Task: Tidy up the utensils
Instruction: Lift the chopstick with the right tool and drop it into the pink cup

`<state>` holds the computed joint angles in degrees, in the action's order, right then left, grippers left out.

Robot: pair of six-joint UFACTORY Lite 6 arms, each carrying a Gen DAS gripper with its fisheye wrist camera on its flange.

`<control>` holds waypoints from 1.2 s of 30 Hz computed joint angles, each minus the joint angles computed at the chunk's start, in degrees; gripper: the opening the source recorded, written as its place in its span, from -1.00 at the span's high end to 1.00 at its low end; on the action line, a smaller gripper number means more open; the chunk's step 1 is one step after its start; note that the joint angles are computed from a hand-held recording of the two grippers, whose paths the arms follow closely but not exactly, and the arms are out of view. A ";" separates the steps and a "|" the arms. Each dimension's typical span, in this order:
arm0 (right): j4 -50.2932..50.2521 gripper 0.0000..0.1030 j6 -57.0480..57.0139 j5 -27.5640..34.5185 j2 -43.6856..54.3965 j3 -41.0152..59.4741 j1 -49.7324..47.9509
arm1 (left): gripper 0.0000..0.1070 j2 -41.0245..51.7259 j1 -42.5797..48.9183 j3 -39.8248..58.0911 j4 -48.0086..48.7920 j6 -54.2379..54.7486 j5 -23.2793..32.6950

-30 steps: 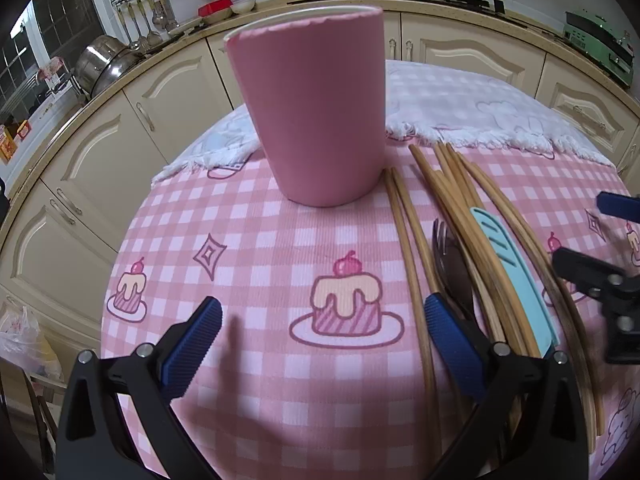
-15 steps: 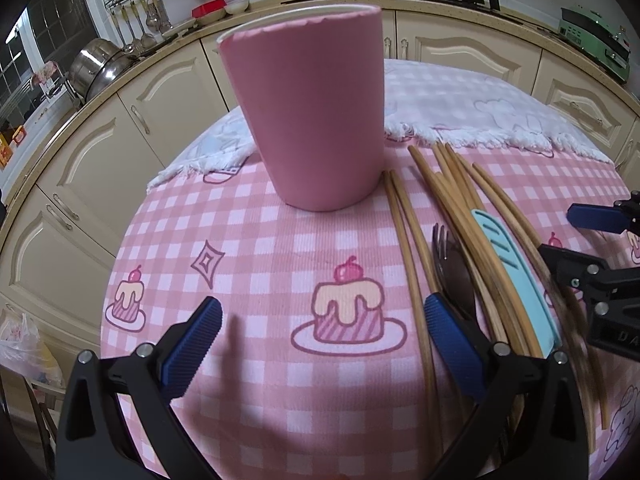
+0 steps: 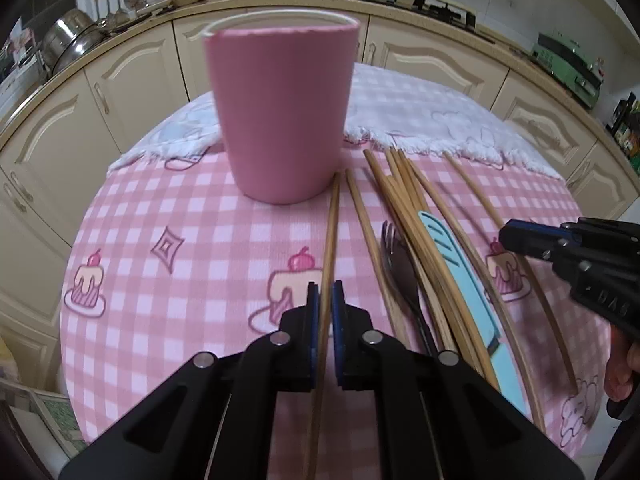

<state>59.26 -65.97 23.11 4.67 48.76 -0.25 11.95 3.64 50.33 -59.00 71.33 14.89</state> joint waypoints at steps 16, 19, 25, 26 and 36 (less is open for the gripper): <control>26.18 0.90 -18.83 21.90 -6.62 2.70 -10.22 | 0.91 -24.32 15.43 -10.73 -28.89 25.51 24.28; 26.74 0.90 -17.40 21.58 -6.75 5.99 -8.67 | 0.91 -24.37 16.40 -8.50 -34.58 28.40 26.66; 27.17 0.90 -15.27 20.50 -5.65 13.33 -6.39 | 0.91 -20.33 16.79 -1.33 -47.13 34.85 29.40; 27.25 0.90 -15.10 20.31 -5.39 14.66 -5.92 | 0.91 -19.13 16.54 -0.07 -49.38 35.97 29.77; 25.95 0.90 -9.88 14.24 5.83 36.54 0.81 | 0.91 -3.69 7.38 16.63 -74.81 51.69 26.72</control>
<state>85.21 -75.85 37.35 10.50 85.30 0.56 8.26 11.03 66.96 -133.81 123.03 41.61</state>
